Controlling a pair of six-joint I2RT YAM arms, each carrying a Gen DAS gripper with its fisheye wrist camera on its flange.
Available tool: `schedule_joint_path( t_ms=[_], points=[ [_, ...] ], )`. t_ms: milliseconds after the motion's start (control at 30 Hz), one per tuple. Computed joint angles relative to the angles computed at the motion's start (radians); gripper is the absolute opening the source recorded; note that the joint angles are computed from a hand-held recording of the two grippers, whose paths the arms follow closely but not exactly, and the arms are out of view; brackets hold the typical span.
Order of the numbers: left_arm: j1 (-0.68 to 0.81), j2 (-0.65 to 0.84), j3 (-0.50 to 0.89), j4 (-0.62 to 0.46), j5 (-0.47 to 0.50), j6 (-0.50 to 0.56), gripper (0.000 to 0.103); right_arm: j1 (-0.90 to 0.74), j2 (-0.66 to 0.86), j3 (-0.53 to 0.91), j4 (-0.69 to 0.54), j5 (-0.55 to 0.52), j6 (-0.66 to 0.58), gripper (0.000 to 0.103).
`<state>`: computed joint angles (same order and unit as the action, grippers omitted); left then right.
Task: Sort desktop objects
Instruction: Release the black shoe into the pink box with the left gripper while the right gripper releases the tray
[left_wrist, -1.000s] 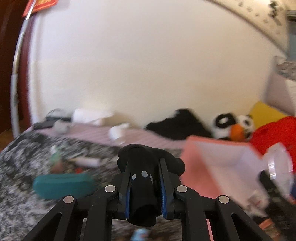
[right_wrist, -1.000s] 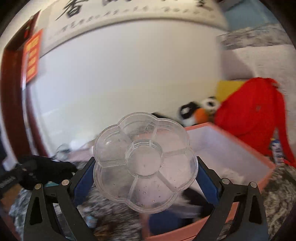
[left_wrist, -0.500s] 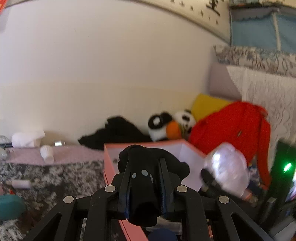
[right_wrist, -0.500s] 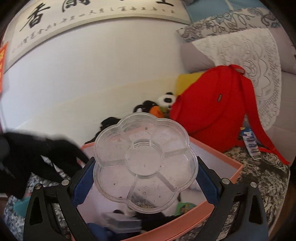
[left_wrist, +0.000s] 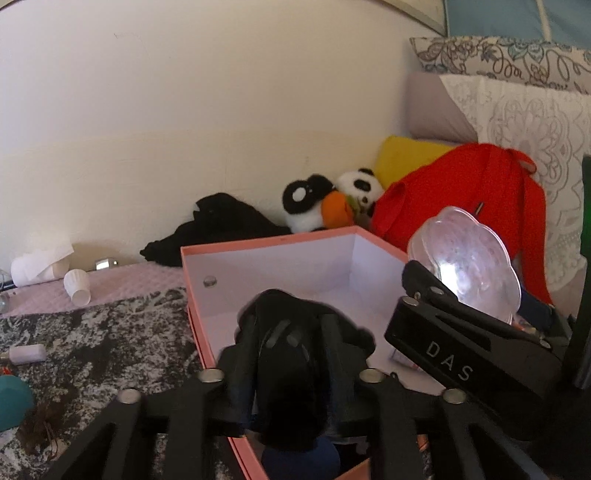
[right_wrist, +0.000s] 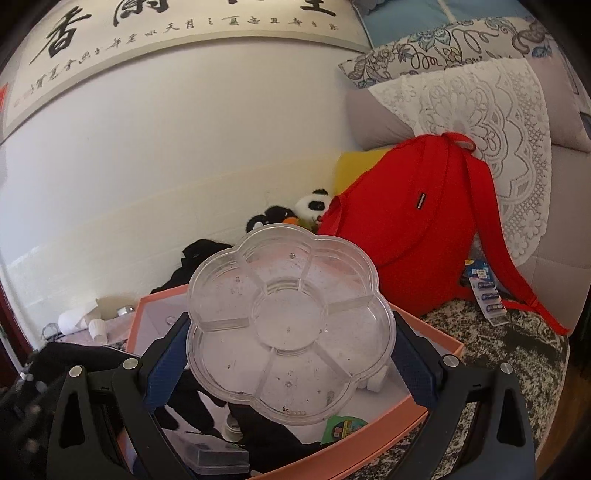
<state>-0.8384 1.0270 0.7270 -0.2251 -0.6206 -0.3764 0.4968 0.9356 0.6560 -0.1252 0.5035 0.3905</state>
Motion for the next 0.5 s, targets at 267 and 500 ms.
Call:
schedule_joint_path(
  t_ms=[267,500],
  points=[
    [0.037,-0.042,-0.016,-0.02,-0.049,-0.08,0.103,-0.046,0.067,0.046,-0.075,-0.024,0.055,0.103],
    [0.045,-0.05,-0.025,-0.021,-0.056,-0.079,0.103,0.022,0.083,0.045,-0.049,0.06,0.023,0.103]
  ],
)
